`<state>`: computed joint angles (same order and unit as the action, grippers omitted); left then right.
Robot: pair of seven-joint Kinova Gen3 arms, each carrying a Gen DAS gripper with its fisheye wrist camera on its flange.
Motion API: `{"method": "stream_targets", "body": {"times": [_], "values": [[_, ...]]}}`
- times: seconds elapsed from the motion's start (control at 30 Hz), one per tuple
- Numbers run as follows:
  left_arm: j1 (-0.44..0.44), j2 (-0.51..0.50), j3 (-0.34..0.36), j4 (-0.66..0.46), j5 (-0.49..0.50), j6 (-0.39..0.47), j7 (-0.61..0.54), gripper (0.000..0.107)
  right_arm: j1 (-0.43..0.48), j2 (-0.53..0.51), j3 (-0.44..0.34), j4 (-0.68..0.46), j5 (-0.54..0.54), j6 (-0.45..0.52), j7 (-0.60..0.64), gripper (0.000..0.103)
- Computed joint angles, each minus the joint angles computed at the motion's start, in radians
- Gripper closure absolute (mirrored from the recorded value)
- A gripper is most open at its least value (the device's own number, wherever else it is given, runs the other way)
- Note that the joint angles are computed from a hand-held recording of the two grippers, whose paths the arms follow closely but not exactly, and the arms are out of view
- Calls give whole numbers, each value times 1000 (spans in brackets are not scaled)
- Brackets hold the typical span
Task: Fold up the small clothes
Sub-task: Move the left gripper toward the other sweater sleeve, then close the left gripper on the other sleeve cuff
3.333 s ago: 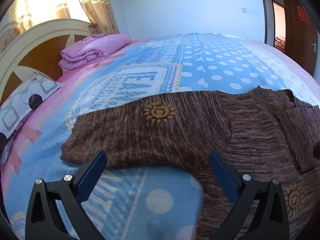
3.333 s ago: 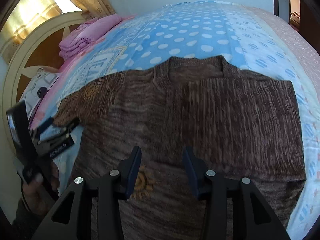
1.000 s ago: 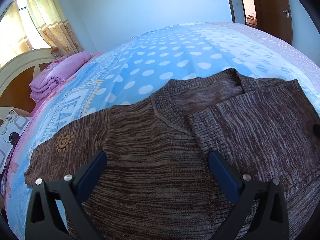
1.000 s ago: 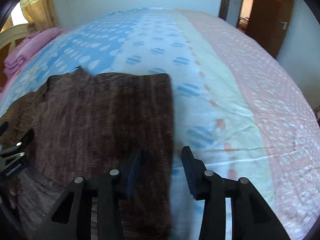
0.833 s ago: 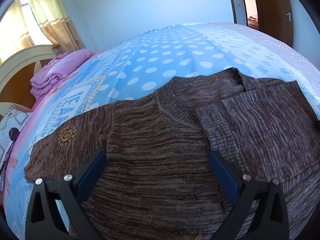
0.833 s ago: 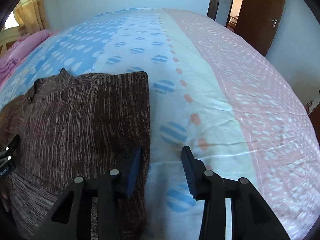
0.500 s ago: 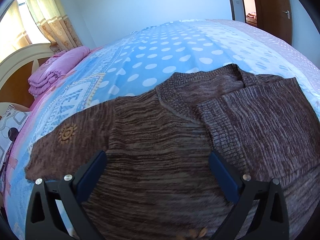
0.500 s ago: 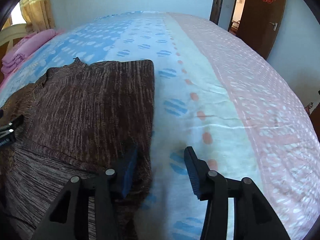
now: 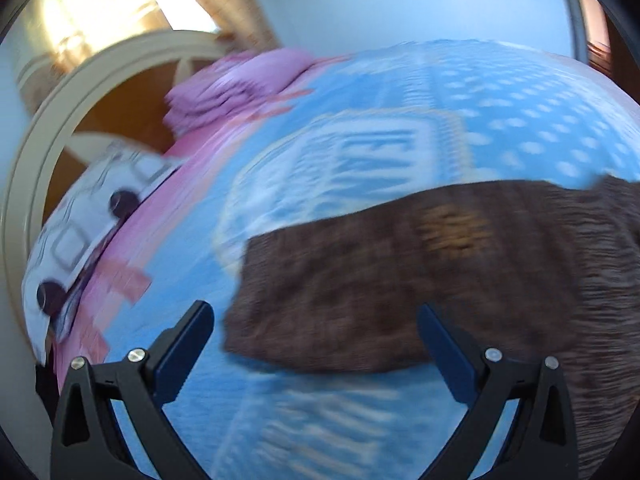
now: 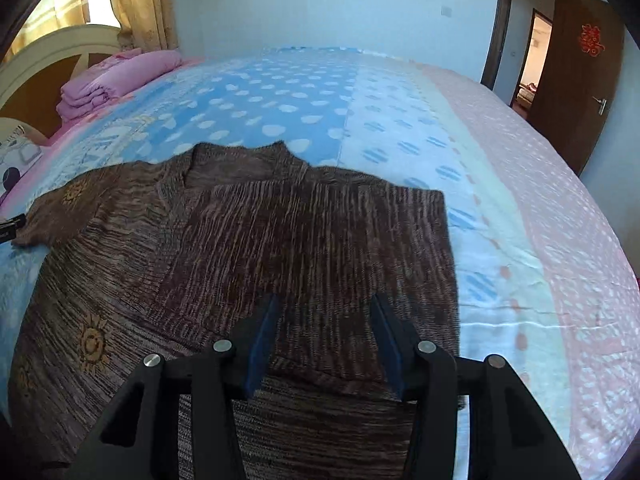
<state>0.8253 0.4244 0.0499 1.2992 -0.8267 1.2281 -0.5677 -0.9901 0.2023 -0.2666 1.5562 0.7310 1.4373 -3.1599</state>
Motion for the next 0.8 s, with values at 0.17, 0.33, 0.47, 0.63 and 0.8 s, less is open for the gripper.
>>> {"method": "stream_targets", "body": {"times": [0.17,0.33,0.47,0.63,0.8], "values": [[-101,-56,-18,111,49,-48,62,4,-42,39,3,27,15,37,-53,46],[-212,-109,-6,179,137,-140,94,7,-65,64,7,5,27,82,-53,44],[-267,-155,17,225,202,-236,102,15,-90,99,21,-32,40,137,-22,44],[-294,-150,35,218,250,-301,63,21,-95,91,30,-23,37,125,-33,43],[-307,-87,30,160,336,-282,7,41,-96,88,28,-18,40,124,-46,42]]}}
